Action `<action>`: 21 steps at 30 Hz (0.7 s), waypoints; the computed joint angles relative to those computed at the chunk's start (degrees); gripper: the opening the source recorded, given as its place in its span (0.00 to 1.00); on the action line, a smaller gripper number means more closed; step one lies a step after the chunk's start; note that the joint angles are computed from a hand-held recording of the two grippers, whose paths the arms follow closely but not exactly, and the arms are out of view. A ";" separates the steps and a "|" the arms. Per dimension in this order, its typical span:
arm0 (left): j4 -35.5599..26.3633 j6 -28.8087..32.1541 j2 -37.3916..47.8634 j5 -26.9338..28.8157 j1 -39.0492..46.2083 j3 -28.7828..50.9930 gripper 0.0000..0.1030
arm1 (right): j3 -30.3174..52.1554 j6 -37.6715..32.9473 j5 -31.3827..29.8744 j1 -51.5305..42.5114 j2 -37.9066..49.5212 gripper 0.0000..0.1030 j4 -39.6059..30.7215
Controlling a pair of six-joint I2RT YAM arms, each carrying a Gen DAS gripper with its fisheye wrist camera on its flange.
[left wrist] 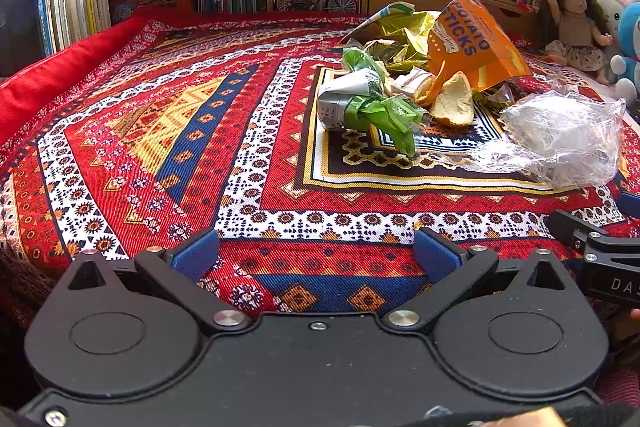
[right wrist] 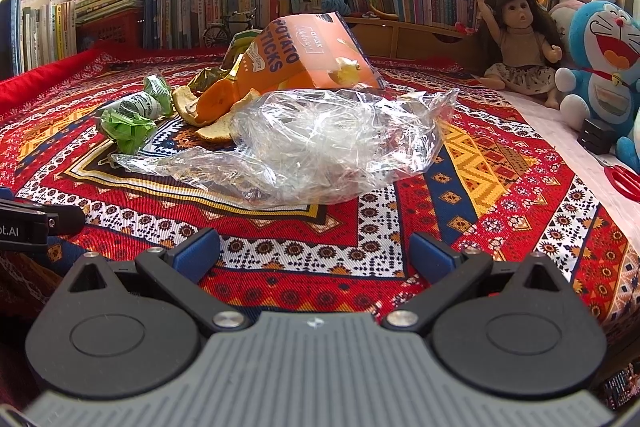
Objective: Collect trash
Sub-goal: 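Grasp the clear plastic bag with the right tool while the left tool grasps the green-white wrapper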
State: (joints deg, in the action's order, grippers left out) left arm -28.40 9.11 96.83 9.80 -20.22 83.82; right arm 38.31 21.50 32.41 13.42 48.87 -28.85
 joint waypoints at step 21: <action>6.53 -5.96 2.08 8.22 1.46 6.66 1.00 | -3.30 -3.09 -9.91 -9.07 -8.14 1.00 12.44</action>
State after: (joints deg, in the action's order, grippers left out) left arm -21.88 3.14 98.91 18.01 -18.76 90.48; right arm 35.01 18.41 22.50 4.35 40.73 -16.41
